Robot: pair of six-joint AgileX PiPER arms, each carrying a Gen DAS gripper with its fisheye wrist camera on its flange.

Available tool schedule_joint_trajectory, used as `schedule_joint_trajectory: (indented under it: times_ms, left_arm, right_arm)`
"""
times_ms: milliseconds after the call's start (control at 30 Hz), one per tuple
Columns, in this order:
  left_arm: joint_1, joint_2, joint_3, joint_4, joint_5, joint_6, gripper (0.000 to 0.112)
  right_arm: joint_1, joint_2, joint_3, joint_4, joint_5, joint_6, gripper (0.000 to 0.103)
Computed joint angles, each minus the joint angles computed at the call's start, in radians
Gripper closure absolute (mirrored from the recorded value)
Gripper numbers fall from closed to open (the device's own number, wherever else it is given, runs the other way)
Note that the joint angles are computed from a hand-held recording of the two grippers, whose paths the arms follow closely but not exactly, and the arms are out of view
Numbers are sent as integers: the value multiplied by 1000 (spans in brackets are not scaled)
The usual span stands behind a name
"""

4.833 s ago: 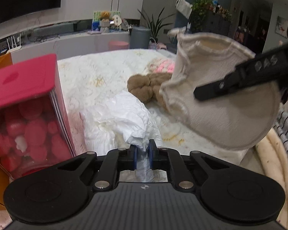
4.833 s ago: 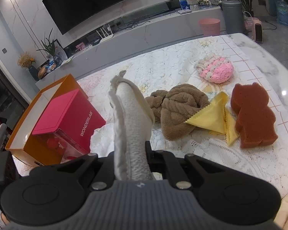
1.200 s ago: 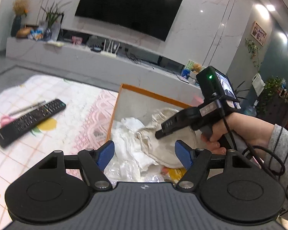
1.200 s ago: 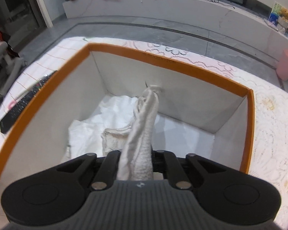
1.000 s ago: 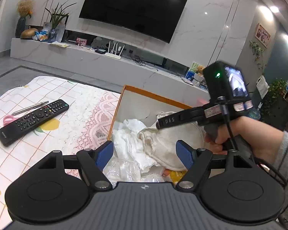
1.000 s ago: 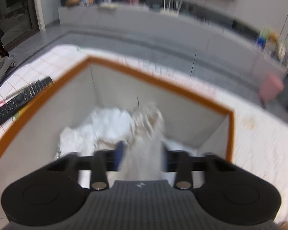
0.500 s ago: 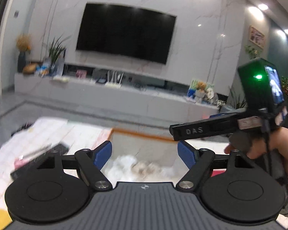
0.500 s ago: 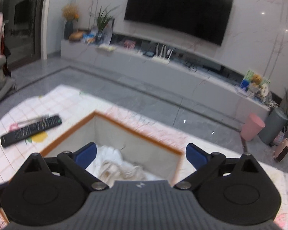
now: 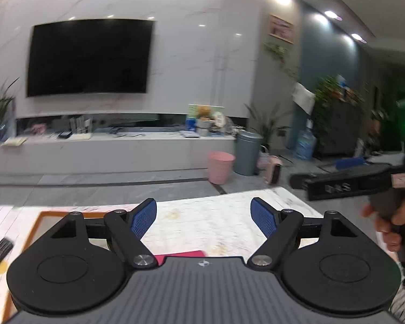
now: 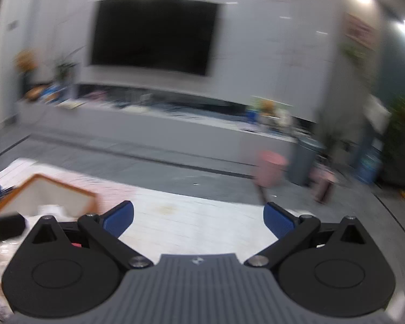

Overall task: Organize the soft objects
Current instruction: 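Move both grippers back over the remaining items on the bed, then grasp the brown fluffy towel with the left gripper while the right gripper grasps the red-brown bear sponge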

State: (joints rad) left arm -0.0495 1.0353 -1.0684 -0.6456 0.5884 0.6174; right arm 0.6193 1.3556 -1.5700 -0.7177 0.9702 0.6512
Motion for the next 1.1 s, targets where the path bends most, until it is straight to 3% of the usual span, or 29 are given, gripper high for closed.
schedule_joint_trajectory:
  times_ms: [100, 200, 300, 433, 500, 533, 700, 833, 867, 967, 1100]
  left_arm:
    - [-160, 30, 20, 139, -57, -112, 19]
    - [-289, 129, -15, 253, -40, -186, 19]
    - [-383, 280, -88, 357, 21, -200, 19]
    - [-472, 478, -217, 568, 109, -266, 19]
    - [-500, 565, -295, 662, 198, -250, 19]
    - [-510, 582, -298, 685, 203, -228, 19]
    - [-546, 757, -463, 704, 319, -19, 19]
    - [-539, 859, -530, 627, 234, 167, 19]
    - [-539, 901, -580, 626, 257, 167, 19]
    - [-540, 1090, -848, 672, 460, 115, 19]
    - [-528, 1194, -1000, 626, 536, 175, 16]
  right_arm:
    - [-134, -153, 220, 63, -70, -44, 3]
    - [-274, -223, 379, 85, -121, -116, 3]
    - [-429, -180, 458, 180, -136, -86, 3]
    - [-611, -97, 579, 315, -293, -157, 4]
    - [-642, -41, 576, 321, -281, -147, 7]
    - [-659, -18, 567, 354, -290, -159, 7]
    - [-746, 26, 548, 568, -344, -292, 6]
    - [-800, 94, 509, 700, -303, -348, 6]
    - [-807, 104, 509, 699, -305, -334, 6]
    - [-816, 98, 518, 644, -307, -288, 6]
    - [-845, 81, 549, 657, -326, -297, 8]
